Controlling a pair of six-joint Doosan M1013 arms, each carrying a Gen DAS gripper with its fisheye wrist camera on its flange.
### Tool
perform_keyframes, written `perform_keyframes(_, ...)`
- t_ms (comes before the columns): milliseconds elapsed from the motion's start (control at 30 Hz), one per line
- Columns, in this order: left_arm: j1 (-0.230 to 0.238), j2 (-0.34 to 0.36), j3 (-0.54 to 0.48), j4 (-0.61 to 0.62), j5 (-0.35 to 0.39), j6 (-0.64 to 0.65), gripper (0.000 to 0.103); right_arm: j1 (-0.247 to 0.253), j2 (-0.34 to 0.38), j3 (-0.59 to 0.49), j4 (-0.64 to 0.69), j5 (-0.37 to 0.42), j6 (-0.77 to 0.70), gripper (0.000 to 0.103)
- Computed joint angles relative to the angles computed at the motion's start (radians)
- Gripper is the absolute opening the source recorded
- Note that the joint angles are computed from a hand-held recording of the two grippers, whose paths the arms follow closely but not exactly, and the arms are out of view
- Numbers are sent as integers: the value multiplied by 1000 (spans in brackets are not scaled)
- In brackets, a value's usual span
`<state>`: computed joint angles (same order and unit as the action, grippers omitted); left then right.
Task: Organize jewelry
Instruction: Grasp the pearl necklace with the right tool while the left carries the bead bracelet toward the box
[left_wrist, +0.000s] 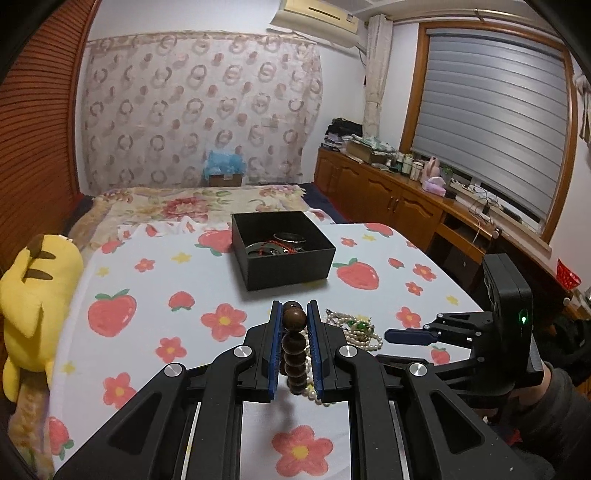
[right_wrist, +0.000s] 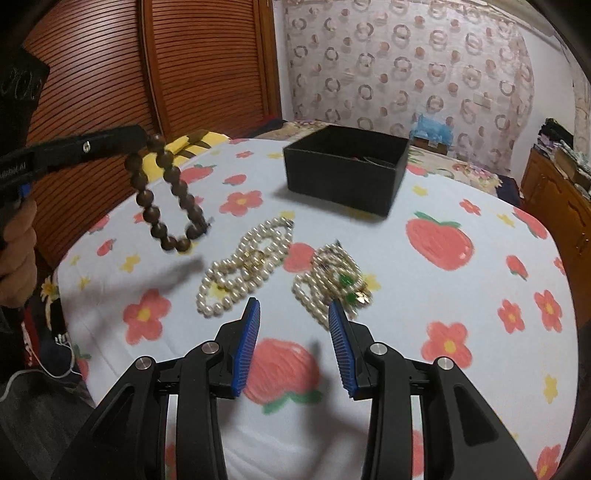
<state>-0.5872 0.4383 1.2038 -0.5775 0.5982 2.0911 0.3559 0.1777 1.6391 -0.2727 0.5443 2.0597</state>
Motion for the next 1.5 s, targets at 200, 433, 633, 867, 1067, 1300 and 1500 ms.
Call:
perform_keyframes(200,6,2,4,-1,-3,-6,12,18,38,-48,22,19,-46,33)
perform_keyframes(433,13,5,9,-7,-1,-11,12,16,81,-109,54,42,-110,29)
perform_keyframes(633,16,6,10,-10,-1,-10,12,12,122,-157,55,99,-148,24)
perform_keyframes(867,18,6,10,-12,1,-10,12,19,135,-170,14,131,-156,21)
perform_keyframes(1067,17,6,10,-10,0,-10,12,15,130,-163,12,124,-159,7)
perform_keyframes(1300,18,7,10,-10,0,-10,12,9,113,-147,12,116,-160,4)
perform_keyframes(1500,18,7,9,-12,1,-9,12,7,100,-137,-5,108,-152,3)
